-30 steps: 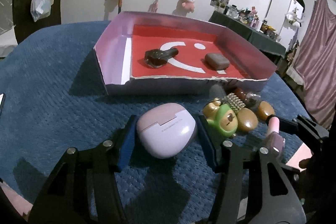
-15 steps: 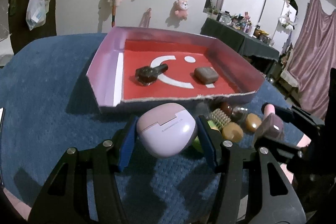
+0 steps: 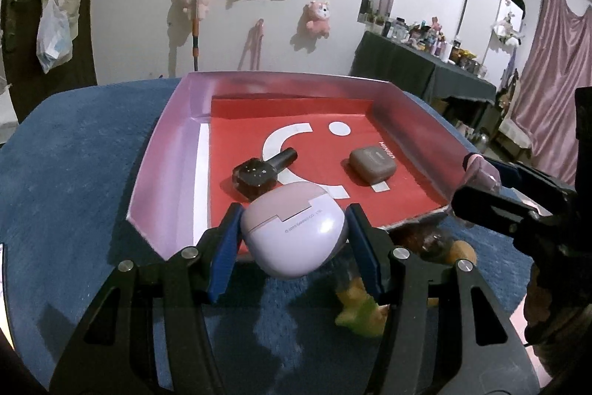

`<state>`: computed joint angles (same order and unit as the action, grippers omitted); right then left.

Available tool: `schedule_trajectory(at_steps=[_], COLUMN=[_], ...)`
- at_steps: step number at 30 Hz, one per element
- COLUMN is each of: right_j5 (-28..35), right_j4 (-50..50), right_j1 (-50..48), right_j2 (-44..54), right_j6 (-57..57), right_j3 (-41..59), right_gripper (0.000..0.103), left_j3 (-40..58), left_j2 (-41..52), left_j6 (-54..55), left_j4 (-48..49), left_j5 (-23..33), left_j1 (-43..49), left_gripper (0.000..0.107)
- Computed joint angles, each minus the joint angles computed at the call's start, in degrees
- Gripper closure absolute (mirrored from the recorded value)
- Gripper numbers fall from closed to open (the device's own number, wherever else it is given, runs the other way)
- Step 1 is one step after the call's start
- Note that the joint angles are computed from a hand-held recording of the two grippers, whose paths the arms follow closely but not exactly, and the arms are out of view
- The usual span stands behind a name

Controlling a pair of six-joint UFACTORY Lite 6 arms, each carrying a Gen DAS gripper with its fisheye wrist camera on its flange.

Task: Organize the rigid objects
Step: 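Carry earbud case and purple nail polish into the red-based box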

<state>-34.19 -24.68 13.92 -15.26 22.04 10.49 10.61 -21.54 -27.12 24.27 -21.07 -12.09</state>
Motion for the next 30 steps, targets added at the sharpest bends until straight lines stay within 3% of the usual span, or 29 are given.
schedule_trajectory(at_steps=[6,16,30], right_j5=[-0.66,5.0,11.31], right_j4=[-5.44,-7.85,-6.33], right_j1=[-3.62,-3.94,-1.71], right_j2=[10.76,23.61,34.52], right_j6=[4.52,8.0,7.78], right_j3=[7.44,18.2,27.81], right_gripper=[0.023,0.023,0.023], left_j3=[5.28,12.24,17.56], left_j2=[8.88,20.99,28.52], left_j6=[1.0,-3.66,-5.59], left_j4=[-0.29,5.95,8.57], left_j5=[-1.21,-2.52,-2.34], left_j1=[0.33,2.28,3.69], left_gripper=[0.053,0.053,0.053])
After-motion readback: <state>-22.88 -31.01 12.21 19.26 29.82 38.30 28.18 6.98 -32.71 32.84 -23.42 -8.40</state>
